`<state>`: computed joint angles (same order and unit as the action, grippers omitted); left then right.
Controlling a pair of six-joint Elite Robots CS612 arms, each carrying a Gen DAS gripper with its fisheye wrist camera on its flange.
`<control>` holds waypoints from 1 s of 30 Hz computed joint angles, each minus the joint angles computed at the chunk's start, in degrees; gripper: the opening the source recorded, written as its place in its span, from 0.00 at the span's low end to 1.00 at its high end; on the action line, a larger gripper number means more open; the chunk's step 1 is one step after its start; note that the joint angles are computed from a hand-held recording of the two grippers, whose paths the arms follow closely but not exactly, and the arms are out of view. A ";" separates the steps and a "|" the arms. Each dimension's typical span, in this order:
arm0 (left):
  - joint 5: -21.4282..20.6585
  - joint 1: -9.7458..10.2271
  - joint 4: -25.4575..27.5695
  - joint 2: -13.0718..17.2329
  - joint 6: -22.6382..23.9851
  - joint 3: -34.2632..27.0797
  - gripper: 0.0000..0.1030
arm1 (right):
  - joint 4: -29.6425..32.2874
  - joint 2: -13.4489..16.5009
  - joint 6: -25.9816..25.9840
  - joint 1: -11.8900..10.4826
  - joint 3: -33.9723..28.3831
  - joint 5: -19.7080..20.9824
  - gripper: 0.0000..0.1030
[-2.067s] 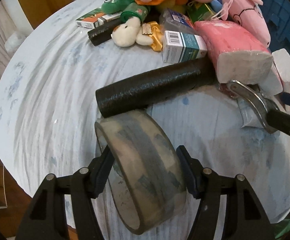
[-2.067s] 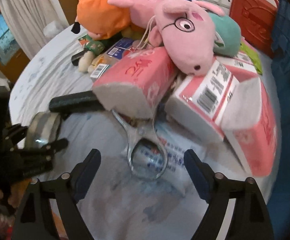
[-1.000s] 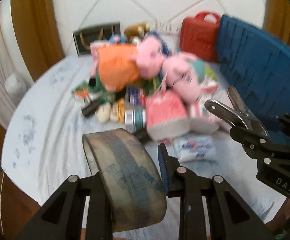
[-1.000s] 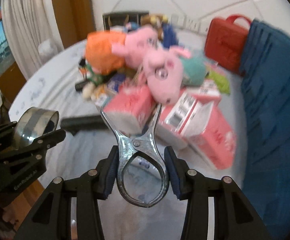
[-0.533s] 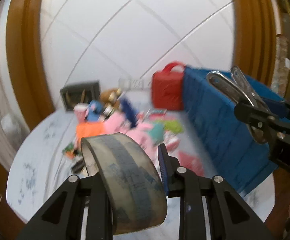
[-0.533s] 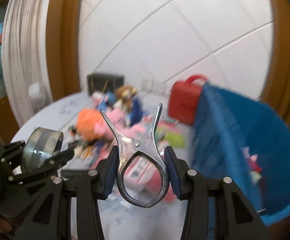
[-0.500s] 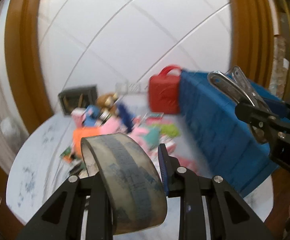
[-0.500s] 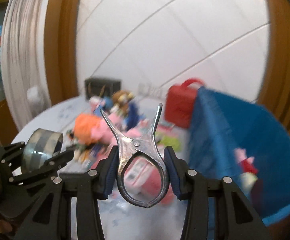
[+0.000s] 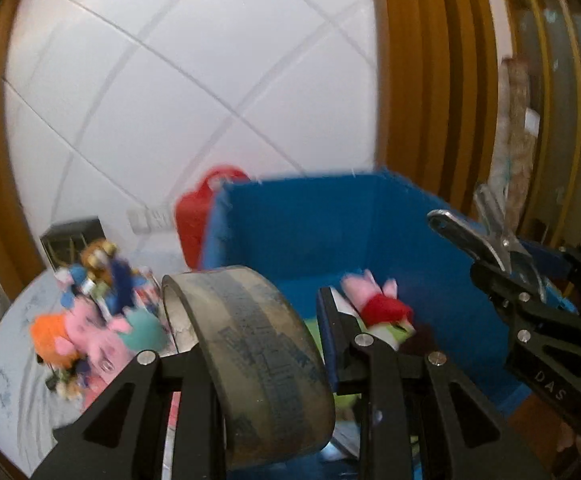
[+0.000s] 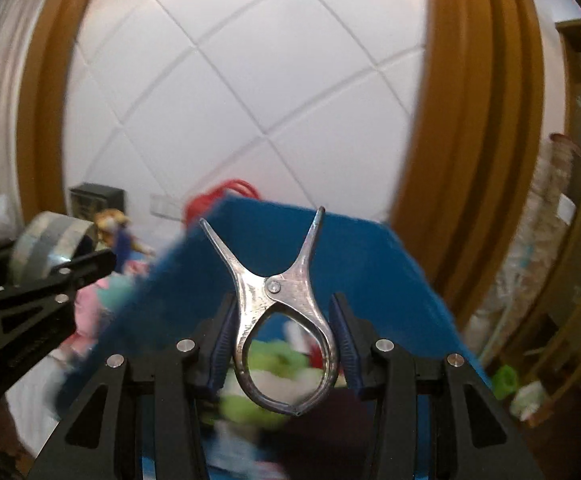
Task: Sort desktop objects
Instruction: 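Carry the tape roll and metal clip over the blue crate, then open both tools to drop the tape roll and clip into the crate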
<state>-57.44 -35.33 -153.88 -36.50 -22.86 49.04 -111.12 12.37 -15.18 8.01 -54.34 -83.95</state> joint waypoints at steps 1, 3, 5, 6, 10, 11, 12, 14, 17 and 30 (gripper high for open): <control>-1.86 0.03 4.73 1.68 -1.69 -3.51 0.24 | 1.03 -0.28 -0.11 -0.59 0.72 0.09 0.43; -3.65 -0.05 11.14 4.03 -3.75 -8.26 0.24 | 2.87 -0.88 -0.80 -1.55 2.46 0.62 0.43; -4.58 -0.23 17.52 6.74 -5.10 -13.65 0.24 | 4.36 -1.61 -2.11 -2.35 4.69 0.65 0.43; -5.00 -0.28 20.02 7.79 -5.63 -15.74 0.24 | 5.19 -1.80 -2.42 -2.73 5.35 1.15 0.43; -5.27 -0.41 24.77 9.70 -7.95 -19.58 0.25 | 7.56 -2.75 -3.56 -3.48 7.83 2.74 0.43; -5.21 -0.40 25.56 9.81 -8.33 -19.83 0.27 | 7.79 -2.91 -4.00 -3.48 8.14 2.93 0.44; -4.84 -0.50 26.39 9.84 -8.65 -20.00 0.34 | 7.63 -3.13 -4.40 -3.55 8.68 3.24 0.44; -4.50 -0.45 26.72 9.22 -10.12 -18.88 0.51 | 7.50 -3.44 -5.12 -3.78 9.47 3.73 0.44; -1.89 -0.61 24.95 7.97 -10.87 -16.42 0.74 | 6.46 -3.65 -5.87 -3.77 10.08 4.15 0.50; -0.15 -1.01 8.96 -1.95 -6.19 1.20 0.80 | 10.70 -1.75 -5.37 -2.65 3.56 2.10 1.00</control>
